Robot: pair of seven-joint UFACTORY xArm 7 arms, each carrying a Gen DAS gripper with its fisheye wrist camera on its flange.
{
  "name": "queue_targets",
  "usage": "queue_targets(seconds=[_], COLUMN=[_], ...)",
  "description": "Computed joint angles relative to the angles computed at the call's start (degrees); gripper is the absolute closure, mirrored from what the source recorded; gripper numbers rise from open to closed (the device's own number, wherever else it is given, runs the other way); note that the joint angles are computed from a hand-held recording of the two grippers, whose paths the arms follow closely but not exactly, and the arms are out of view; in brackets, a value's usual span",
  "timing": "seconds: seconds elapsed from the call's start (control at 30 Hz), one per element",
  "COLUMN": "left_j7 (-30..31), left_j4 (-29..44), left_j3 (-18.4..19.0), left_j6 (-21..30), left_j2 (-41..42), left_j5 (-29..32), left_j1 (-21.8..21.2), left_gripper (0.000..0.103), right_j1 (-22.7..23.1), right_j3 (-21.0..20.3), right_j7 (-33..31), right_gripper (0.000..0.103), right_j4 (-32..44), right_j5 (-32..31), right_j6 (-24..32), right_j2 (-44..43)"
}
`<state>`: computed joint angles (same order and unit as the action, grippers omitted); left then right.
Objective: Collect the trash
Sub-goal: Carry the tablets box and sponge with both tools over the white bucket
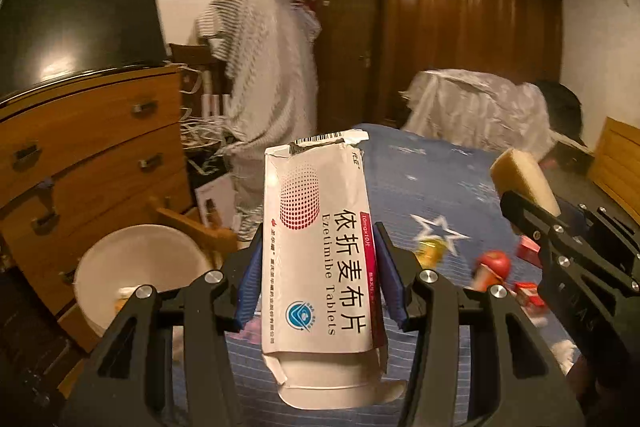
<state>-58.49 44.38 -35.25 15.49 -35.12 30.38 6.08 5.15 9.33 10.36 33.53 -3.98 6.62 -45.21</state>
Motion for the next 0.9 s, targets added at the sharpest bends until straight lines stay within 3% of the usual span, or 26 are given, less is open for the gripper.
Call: queue_targets(seconds=[0.17,0.33,0.5,0.6,0.73,0.9], left_j7=[3.03,6.11,10.03,12.85,17.39,23.35], left_j4=[-2.60,-4.41,-5.14,-4.48,-3.91,-3.99], left_j3=[6.11,10.17,14.07,16.76,21.05,26.84], left_j6=[0.94,2.03,2.78,3.24,4.00,4.44], left_j2=[-2.37,-4.35,-3.84,-1.66,1.66,5.42], left_j5=[-1.17,-2.50,-4.26,-5.49,-8.09,-13.47], left_j1=[-0.60,0.21,1.16,1.45,0.02,-2.86], left_gripper=[0.054,0.054,0.054,0.054,0.054,0.054], right_j1=[1.09,0.25,-2.49,-0.49,5.31,9.05], right_j3=[5.25,10.78,18.33,19.94,18.63,19.77], right_j7=[3.11,7.31,15.17,17.78,15.48,9.11], right_gripper=[0.072,0.072,0.072,0.072,0.072,0.072], right_j4=[9.67,20.41,34.11,42.53,53.05,65.44], right_j5=[0.13,-3.54,-13.85,-19.41,-20.29,-17.30], right_j6=[-0.60,-0.25,3.35,7.44,12.80,21.52], right_j2=[11.08,22.61,35.19,42.76,52.85,63.96])
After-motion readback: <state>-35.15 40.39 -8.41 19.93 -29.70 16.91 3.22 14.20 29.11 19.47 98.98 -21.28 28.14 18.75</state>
